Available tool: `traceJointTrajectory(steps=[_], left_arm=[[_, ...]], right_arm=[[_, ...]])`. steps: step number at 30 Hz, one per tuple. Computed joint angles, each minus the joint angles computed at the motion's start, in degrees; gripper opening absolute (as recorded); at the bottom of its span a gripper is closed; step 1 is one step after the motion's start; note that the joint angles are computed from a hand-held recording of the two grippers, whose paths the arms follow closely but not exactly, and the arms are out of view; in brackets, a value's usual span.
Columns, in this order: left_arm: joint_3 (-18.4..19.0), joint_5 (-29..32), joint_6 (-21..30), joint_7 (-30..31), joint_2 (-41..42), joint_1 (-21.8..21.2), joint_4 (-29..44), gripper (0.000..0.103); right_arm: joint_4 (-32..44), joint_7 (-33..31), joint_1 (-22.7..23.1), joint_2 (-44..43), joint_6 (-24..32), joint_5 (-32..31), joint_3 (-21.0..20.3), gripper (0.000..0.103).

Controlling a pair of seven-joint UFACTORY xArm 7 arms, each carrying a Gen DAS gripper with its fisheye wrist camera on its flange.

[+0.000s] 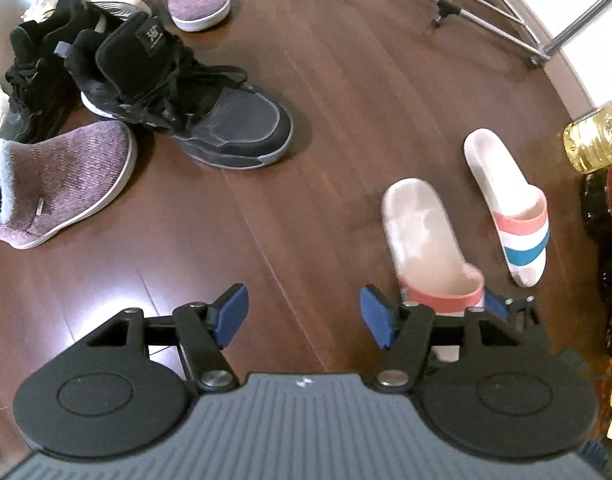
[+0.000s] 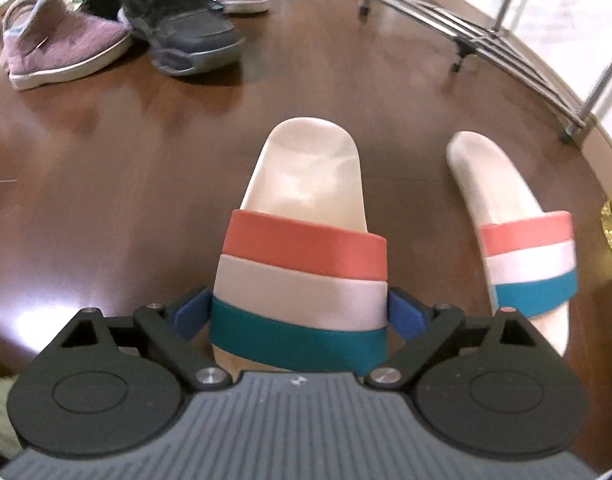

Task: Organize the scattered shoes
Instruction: 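Carry the sandal beside the first sandal and open the right gripper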

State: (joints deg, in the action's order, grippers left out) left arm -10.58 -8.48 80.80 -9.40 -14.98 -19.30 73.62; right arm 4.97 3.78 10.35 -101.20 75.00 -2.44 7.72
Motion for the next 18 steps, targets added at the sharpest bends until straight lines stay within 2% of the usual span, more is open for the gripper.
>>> traceJointTrajectory(steps=[2, 3, 6, 10, 12, 18], left_arm=[[-0.2, 0.2, 0.2, -0.4, 0.1, -0.1, 0.1, 0.065], [-0.3, 0.3, 0.3, -0.6, 0.2, -0.2, 0.1, 0.065], [-0.4, 0.3, 0.1, -0.5, 0.4, -0.4, 0.0, 0.065], [-0.7, 1.1, 0.4, -1.1, 1.0, -0.6, 0.3, 0.065], [-0.7, 1.1, 0.3, -1.1, 1.1, -0.7, 0.4, 0.065], [-0.6, 1.5, 0.5, -1.0, 1.1, -0.7, -0.2, 0.067]], right_arm=[[-0.3, -2.3, -1.7, 0.2, -0.8, -2.8, -1.7, 0.094], [0.2, -4.4, -2.5, 1.7, -0.9, -4.7, -2.2, 0.099], [1.3, -7.6, -2.5, 3.8, 0.2, -5.0, -2.8, 0.101], [-0.3, -8.2, -2.3, 1.4, -1.3, -4.7, -1.1, 0.09], [-1.0, -8.3, -3.0, 1.5, -2.9, -5.2, -1.3, 0.089], [-1.1, -13.4, -6.7, 5.6, -8.1, -7.2, -6.2, 0.088]])
